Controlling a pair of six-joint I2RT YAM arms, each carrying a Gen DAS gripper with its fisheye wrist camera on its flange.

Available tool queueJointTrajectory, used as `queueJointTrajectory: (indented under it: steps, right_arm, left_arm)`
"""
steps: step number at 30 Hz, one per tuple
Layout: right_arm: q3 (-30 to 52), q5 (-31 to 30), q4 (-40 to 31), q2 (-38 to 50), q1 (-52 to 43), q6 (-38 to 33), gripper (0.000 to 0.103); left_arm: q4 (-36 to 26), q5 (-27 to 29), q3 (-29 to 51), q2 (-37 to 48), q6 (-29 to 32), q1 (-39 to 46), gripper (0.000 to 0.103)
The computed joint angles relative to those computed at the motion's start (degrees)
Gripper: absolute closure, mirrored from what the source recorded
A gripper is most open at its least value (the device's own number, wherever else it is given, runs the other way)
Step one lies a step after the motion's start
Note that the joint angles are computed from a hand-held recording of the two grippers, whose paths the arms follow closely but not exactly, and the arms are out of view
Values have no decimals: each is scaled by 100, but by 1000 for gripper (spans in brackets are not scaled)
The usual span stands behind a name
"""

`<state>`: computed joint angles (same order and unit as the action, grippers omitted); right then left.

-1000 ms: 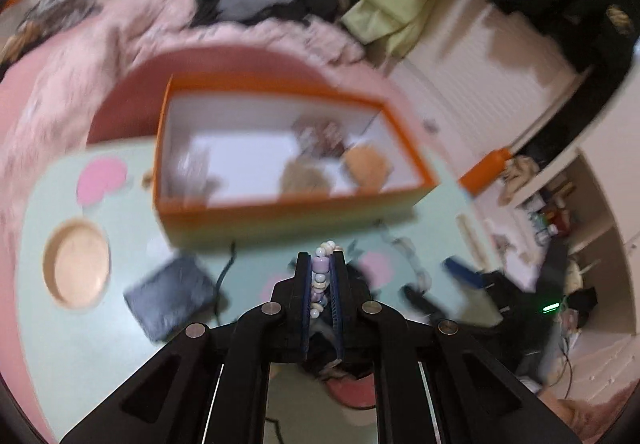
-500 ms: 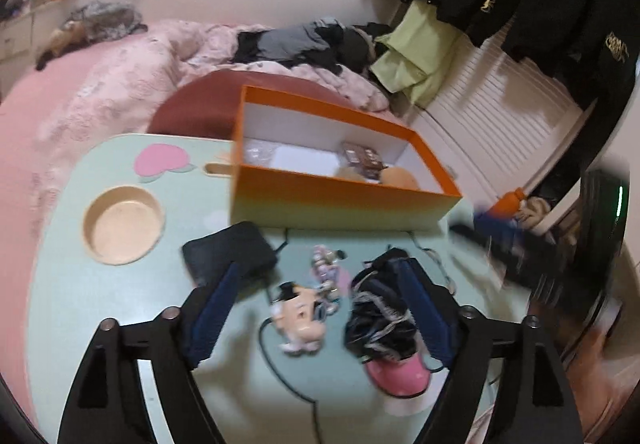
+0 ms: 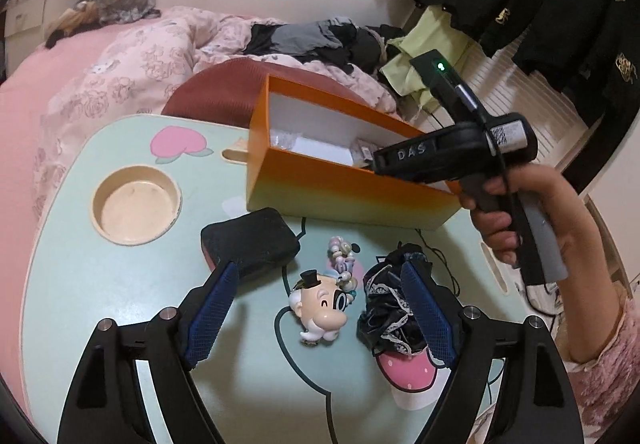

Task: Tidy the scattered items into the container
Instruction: 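Grasp the grey fluffy ball in the box and place it on the table with the right gripper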

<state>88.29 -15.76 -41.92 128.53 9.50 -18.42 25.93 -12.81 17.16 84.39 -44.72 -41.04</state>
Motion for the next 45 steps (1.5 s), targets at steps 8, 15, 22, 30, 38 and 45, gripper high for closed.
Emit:
queueJointTrajectory:
  steps: [8, 15, 22, 30, 38, 45]
  right_arm:
    - [-572, -651, 537, -544, -133, -42, 71]
    - [-2483, -1813, 1589, -2782, -958, -488, 71]
    - [-3742, -2127, 1991, -2912, -1867, -814, 70]
    - [-4448, -2008, 2720, -2245, -1861, -833, 66]
    - [-5512, -2506, 4032, -3421, -2382, -545, 33]
    - [-6134, -1530, 4920, -3445, -2572, -887, 33]
  left_arm:
    - [76, -91, -90, -73, -33, -36, 20]
    - [86, 4, -144, -114, -148, 67, 20]
    - [-41, -28, -47, -116, -166, 44, 20]
    - [-748, -96, 575, -183, -72, -21, 20]
    - [-2194, 607, 2730, 845, 600, 322, 20]
    - [-3927, 1197, 5756, 2942, 1175, 485, 35]
